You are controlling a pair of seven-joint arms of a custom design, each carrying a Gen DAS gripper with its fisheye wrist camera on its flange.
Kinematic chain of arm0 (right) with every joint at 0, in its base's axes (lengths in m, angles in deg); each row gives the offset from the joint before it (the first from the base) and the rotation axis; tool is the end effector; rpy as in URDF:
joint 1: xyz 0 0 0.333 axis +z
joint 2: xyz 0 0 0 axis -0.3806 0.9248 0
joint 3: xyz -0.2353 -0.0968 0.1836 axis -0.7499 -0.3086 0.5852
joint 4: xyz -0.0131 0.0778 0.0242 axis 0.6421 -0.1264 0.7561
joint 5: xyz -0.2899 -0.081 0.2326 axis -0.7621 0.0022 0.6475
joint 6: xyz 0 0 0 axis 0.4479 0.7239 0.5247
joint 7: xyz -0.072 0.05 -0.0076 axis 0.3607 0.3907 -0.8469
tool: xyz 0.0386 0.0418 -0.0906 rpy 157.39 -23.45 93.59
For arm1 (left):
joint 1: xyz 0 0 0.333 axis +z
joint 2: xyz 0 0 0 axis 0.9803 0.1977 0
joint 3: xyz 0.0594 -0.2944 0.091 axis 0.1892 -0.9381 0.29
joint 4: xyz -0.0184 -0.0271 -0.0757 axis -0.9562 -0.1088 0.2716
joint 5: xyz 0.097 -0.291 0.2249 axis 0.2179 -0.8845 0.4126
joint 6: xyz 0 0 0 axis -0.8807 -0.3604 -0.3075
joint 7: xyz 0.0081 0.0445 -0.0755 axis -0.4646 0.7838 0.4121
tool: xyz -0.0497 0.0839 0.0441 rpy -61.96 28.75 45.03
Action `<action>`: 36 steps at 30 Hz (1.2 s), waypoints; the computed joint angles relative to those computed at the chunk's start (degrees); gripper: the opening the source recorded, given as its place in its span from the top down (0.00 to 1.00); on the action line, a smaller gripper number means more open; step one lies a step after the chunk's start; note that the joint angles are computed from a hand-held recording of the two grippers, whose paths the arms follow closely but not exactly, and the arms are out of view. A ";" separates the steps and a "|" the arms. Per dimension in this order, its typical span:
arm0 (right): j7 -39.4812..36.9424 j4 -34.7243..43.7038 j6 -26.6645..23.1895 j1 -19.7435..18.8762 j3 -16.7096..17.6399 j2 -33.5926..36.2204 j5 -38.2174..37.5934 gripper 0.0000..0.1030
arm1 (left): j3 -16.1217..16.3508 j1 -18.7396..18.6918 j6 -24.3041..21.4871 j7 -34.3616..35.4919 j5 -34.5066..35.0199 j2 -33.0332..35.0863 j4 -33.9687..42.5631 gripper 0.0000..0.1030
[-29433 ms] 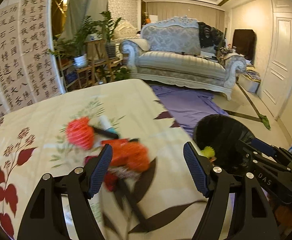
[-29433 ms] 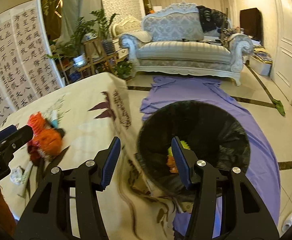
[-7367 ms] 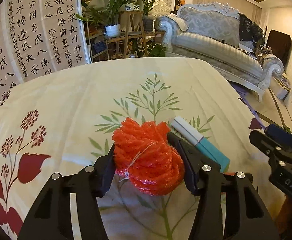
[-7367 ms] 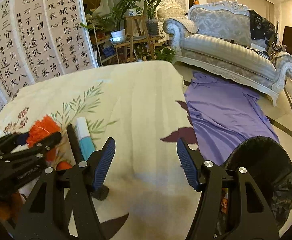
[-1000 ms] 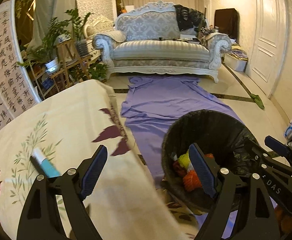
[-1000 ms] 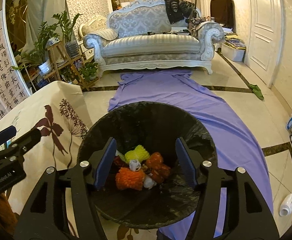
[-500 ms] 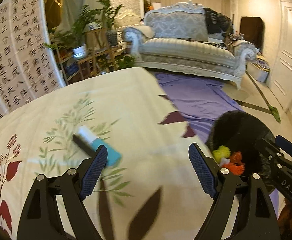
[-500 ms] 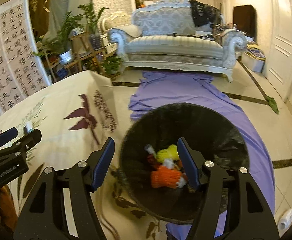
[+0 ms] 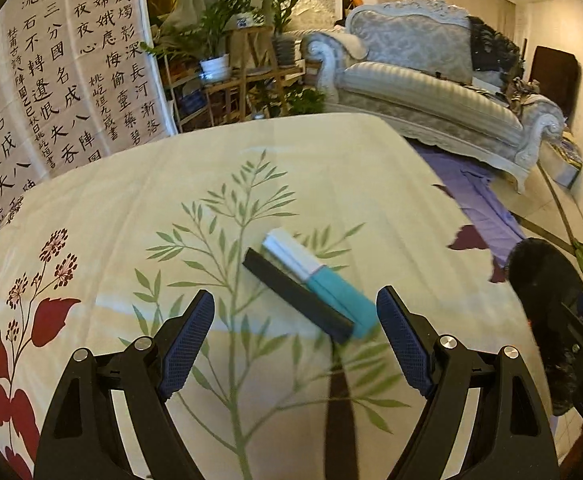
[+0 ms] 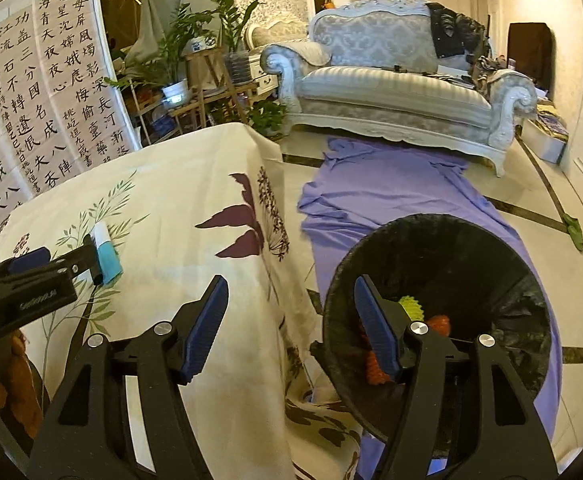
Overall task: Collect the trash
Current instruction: 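Return both tools to the table and grasp the black marker with the left tool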
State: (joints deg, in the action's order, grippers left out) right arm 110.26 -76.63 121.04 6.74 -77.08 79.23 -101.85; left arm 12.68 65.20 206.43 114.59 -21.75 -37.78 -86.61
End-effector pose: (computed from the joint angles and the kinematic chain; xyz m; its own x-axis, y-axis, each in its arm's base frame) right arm 0.6370 0.2875 0.4237 -0.2279 -0.9645 -0.1334 -0.6351 0.2511 -0.7305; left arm 0.7248 -0.2200 0.4414 -0.2135 -0.9758 -0.0465 -0.7216 0.1896 -0.6658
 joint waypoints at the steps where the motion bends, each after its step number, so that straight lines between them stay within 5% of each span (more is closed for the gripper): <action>1: -0.29 0.40 -0.02 -0.07 0.18 0.35 0.30 0.38 | 0.26 -0.12 -0.92 -0.08 0.11 0.38 0.68 0.22; 15: -2.20 0.49 0.70 0.59 -0.07 0.73 2.05 0.38 | -0.68 2.98 -2.08 -0.90 -1.82 -2.24 -4.07 0.22; 25: -2.67 0.67 0.25 0.76 0.11 0.78 2.69 0.38 | -0.43 1.40 -7.85 -0.04 -3.10 4.68 7.66 0.20; 36: -5.46 2.12 0.72 1.08 0.35 1.92 4.25 0.38 | -1.08 3.32 -6.49 1.35 -4.04 1.64 2.33 0.21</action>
State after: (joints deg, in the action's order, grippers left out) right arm 104.80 -74.51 121.76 7.82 -76.74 81.15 -97.59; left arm 11.60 68.52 199.93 115.94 -25.79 -36.14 -84.28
